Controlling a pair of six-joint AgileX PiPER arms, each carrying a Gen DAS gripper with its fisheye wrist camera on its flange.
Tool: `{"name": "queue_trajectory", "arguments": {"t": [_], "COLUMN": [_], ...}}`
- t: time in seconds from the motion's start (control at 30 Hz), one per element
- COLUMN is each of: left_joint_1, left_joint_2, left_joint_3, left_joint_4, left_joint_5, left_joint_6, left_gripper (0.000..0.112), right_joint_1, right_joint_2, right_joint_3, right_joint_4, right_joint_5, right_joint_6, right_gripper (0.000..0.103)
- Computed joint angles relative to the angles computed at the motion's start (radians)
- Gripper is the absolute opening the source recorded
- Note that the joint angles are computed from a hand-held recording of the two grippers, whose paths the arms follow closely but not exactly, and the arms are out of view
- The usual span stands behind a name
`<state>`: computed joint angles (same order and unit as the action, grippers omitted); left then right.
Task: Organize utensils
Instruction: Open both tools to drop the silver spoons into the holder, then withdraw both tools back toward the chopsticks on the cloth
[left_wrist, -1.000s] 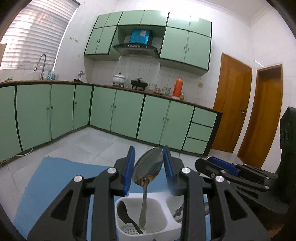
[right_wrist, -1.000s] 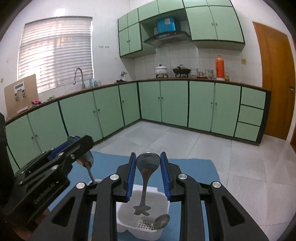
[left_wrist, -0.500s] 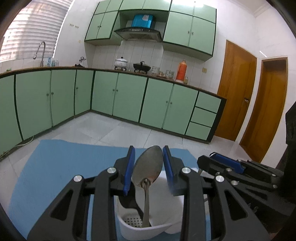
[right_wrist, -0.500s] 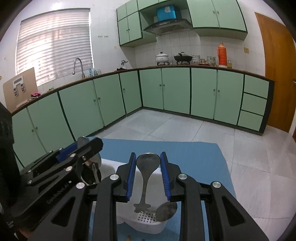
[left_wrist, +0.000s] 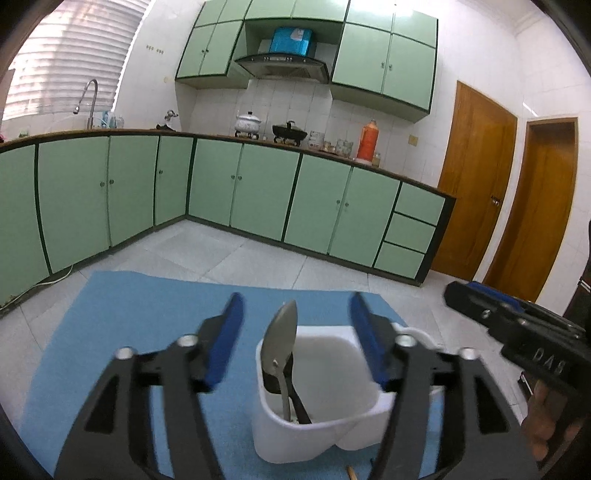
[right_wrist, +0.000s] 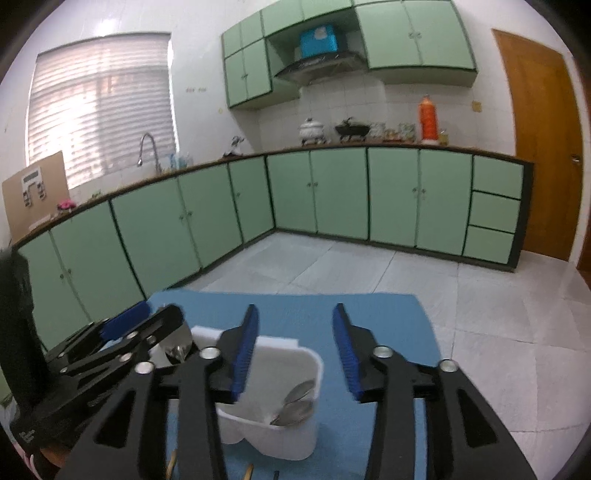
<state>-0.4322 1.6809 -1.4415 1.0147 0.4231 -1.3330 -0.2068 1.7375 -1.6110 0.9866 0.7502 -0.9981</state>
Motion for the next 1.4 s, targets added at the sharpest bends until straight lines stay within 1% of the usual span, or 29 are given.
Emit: {"name": "queue_trajectory", "arguments": {"t": [0.07,0.1,0.13,0.17,0.23,0.33,0.47,0.53,0.67,0.93,1.17,1.2,1.33,1.4], "left_joint_1": [-0.011,-0.018,-0.027,-0.040,-0.068,-0.117,-0.175,-0.214,-0.326,-0.505,-0.664,-0.693,-0.786,-0.839], "left_joint_2": [-0.032,-0.053,-0.066,-0.091,-0.135,-0.198,-0.263,-0.295,-0.346,-0.427,-0.454,-0.455,-0.446,-0.429], "left_joint_3": [0.022,0.040,0.049,0.076,0.125,0.196,0.266,0.305,0.385,0.545,0.644,0.660,0.706,0.725], "left_joint_4": [0.040,0.065,0.085,0.127,0.199,0.277,0.294,0.301,0.343,0.347,0.329,0.323,0.295,0.276], "left_joint_5": [0.012,0.021,0.034,0.048,0.077,0.135,0.191,0.228,0.349,0.506,0.652,0.678,0.738,0.784], "left_joint_6": [-0.039,-0.062,-0.080,-0.119,-0.188,-0.270,-0.294,-0.303,-0.350,-0.474,-0.569,-0.591,-0.657,-0.687], "left_gripper": [0.074,0.080,0.084,0.086,0.090,0.095,0.096,0.098,0.098,0.098,0.098,0.098,0.098,0.098], "right_joint_1": [-0.026,-0.037,-0.045,-0.057,-0.078,-0.118,-0.172,-0.205,-0.259,-0.372,-0.460,-0.477,-0.549,-0.592], "right_joint_2": [-0.033,-0.050,-0.068,-0.089,-0.121,-0.168,-0.218,-0.252,-0.328,-0.455,-0.538,-0.545,-0.566,-0.575], "right_joint_3": [0.027,0.046,0.066,0.090,0.132,0.195,0.261,0.310,0.418,0.644,0.815,0.833,0.903,0.936], "right_joint_4": [0.032,0.048,0.058,0.073,0.110,0.159,0.200,0.230,0.286,0.348,0.353,0.353,0.358,0.362], "right_joint_5": [-0.007,-0.015,-0.024,-0.034,-0.043,-0.029,0.017,0.050,0.082,0.131,0.154,0.166,0.223,0.253], "right_joint_6": [-0.029,-0.048,-0.060,-0.078,-0.120,-0.175,-0.217,-0.252,-0.330,-0.476,-0.586,-0.598,-0.651,-0.681], "right_gripper": [0.055,0.058,0.064,0.070,0.076,0.087,0.092,0.093,0.097,0.097,0.097,0.097,0.097,0.097]}}
